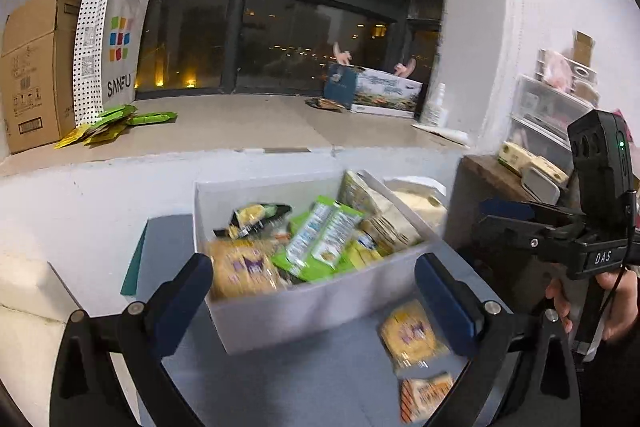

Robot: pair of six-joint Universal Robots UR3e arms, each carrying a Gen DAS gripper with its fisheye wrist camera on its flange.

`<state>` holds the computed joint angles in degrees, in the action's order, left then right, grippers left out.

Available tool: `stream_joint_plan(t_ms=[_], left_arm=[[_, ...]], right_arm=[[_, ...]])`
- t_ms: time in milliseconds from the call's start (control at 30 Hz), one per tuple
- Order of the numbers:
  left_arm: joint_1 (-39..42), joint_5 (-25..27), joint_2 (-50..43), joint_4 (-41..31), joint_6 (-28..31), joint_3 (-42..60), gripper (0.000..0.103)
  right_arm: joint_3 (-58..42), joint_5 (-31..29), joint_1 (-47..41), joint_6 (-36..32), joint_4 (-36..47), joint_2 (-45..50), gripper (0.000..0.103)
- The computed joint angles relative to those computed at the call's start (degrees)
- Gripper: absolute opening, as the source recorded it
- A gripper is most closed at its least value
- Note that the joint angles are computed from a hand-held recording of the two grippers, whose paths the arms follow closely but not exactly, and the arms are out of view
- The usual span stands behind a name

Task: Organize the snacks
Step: 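Place both snacks into the white box and open both tools, then grasp the yellow cartoon cracker bag with the right tool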

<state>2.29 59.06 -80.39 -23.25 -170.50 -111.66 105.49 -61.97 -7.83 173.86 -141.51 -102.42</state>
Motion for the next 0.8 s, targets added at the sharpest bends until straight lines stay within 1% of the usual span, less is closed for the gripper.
stream_joint_plan(t_ms=[67,133,200,267,300,333,467,500,567,633,667,700,800], left_arm=[[0.9,-1.3,5.2,0.1,0.4,-5.1,0.103],[2.9,-4.2,11.7,-0.9,1.9,-11.2,0.103],[3.4,-4.5,16.0,-1.8,1.9,-15.1,0.103],[4.7,-6.7,20.5,-3.7,2.6,-18.8,0.103],[5.3,-7.6,23.1,-4.9,2.9,-20.8,0.103],[5.5,-8.0,24.5,-5.7,3.1,-21.8,0.103],[4.9,-7.9,27.9,-7.3,2.9,-24.2,0.103],[4.8,-7.8,28.4,-7.8,3.0,-24.4,0.103],[3.9,-7.0,28.7,-8.5,3.2,-24.5,0.103],[3.1,-6.0,29.4,-8.5,3.0,-24.8,0.103],[3.0,-5.8,30.1,-9.0,3.1,-25.1,0.103],[3.4,-6.2,30.6,-9.7,3.4,-25.2,0.103],[3.6,-6.2,32.6,-11.4,4.1,-25.9,0.103]], right_arm=[[4.6,1.9,-2.1,-1.7,1.4,-5.8,0.103],[10.4,3.4,-4.9,-5.0,4.5,-13.9,0.103],[15.3,3.9,-7.5,-8.0,8.1,-21.2,0.103],[20.2,5.2,-11.3,-11.6,14.0,-29.5,0.103],[21.5,5.4,-12.4,-12.8,16.6,-32.0,0.103],[23.2,6.6,-14.8,-14.9,21.1,-35.9,0.103],[27.5,9.8,-22.2,-21.3,35.1,-46.9,0.103],[28.1,9.9,-22.8,-22.0,36.5,-48.1,0.103],[29.3,9.4,-22.8,-21.6,36.4,-48.6,0.103],[29.9,8.9,-21.4,-20.3,33.8,-46.5,0.103],[30.5,7.9,-19.9,-18.7,31.1,-45.4,0.103],[30.8,6.3,-17.5,-16.5,26.6,-42.7,0.103],[30.8,-0.3,-9.0,-10.1,12.7,-32.0,0.103]])
